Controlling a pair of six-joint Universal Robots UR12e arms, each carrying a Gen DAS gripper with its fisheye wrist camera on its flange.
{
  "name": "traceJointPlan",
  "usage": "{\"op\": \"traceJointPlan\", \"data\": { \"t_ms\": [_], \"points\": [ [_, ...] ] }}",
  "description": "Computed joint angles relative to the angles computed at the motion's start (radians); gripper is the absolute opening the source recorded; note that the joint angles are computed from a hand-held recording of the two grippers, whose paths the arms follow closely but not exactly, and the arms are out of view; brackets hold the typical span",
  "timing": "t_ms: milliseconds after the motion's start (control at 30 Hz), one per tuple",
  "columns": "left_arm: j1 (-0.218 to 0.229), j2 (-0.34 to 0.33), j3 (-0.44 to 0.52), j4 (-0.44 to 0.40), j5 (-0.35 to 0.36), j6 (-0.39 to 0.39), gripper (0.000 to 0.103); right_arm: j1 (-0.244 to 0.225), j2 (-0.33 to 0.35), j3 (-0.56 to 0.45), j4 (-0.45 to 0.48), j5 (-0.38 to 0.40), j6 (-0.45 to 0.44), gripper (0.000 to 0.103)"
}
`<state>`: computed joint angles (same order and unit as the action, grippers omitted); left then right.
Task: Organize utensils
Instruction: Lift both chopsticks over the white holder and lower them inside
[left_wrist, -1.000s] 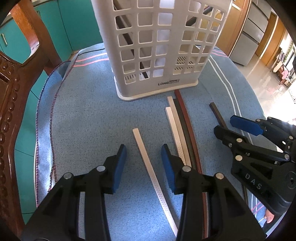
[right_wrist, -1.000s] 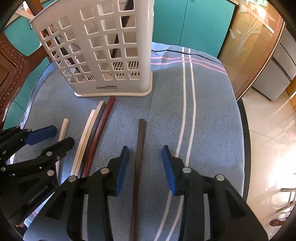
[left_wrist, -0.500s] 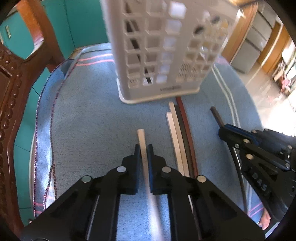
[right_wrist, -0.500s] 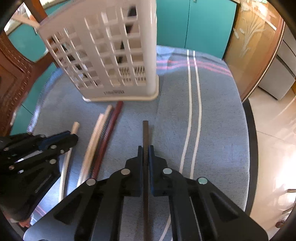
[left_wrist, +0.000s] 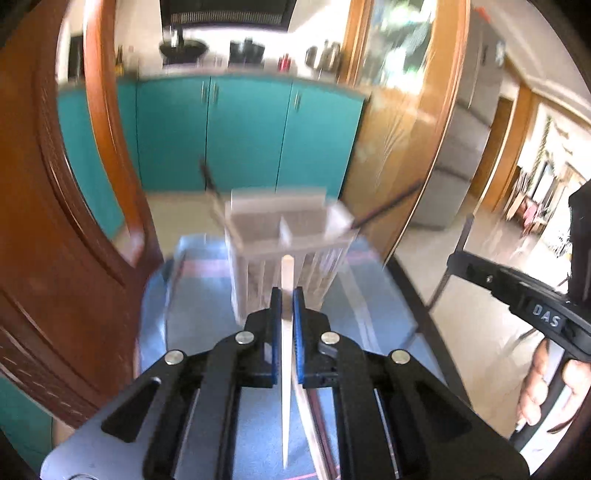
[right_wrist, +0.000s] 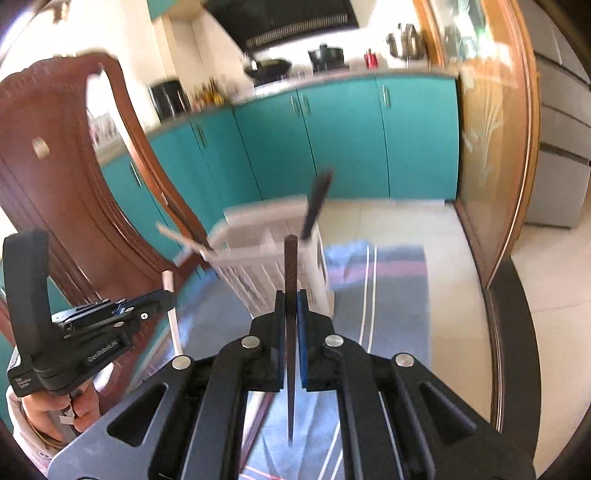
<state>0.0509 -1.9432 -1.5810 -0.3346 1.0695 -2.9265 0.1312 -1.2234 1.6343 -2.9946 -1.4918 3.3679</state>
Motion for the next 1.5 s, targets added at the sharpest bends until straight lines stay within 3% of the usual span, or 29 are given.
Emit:
{"op": "traceJointPlan", "data": {
  "t_ms": [100,233,300,400,467,533,667,767,900,1067,1300,1500],
  "points": [
    [0.015,0.012,0.016,0.108,-0.051,-0.071,0.007,-0.004,-0.003,-0.025,-0.077,0.018,0.028,0.007],
    [0.030,-0.004,0.054,0.307,-0.079,-0.241,0.007,0.001,0.010,-0.066,-0.178,-0.024,0.062,0.007],
    [0.030,-0.017,0.067,0.411,-0.056,-0.334,0.007,0.001,0.027,-0.090,-0.239,-0.044,0.090,0.007],
    [0.023,-0.059,0.097,0.550,0.043,-0.449,0.007,0.015,0.059,-0.115,-0.322,-0.120,0.109,0.007],
    [0.009,-0.085,0.115,0.576,0.116,-0.451,0.007,0.026,0.093,-0.132,-0.392,-0.175,0.108,0.007],
    [-0.011,-0.105,0.136,0.535,0.176,-0.401,0.007,0.029,0.117,-0.145,-0.398,-0.209,0.099,0.007],
    [-0.025,-0.134,0.166,0.443,0.164,-0.347,0.007,0.027,0.144,-0.159,-0.398,-0.221,0.100,0.007],
    [-0.043,-0.143,0.169,0.428,0.211,-0.291,0.007,0.015,0.149,-0.160,-0.409,-0.197,0.137,0.007],
    [-0.049,-0.159,0.187,0.392,0.206,-0.265,0.007,0.000,0.140,-0.148,-0.482,-0.159,0.221,0.007],
    [-0.050,-0.164,0.191,0.378,0.204,-0.246,0.007,0.009,0.154,-0.160,-0.528,-0.216,0.170,0.007],
    [-0.045,-0.165,0.189,0.325,0.176,-0.245,0.007,0.023,0.207,-0.217,-0.351,-0.195,0.067,0.007],
    [-0.038,-0.159,0.182,0.276,0.157,-0.234,0.007,0.039,0.205,-0.218,-0.265,-0.204,0.000,0.007]
  ]
}}
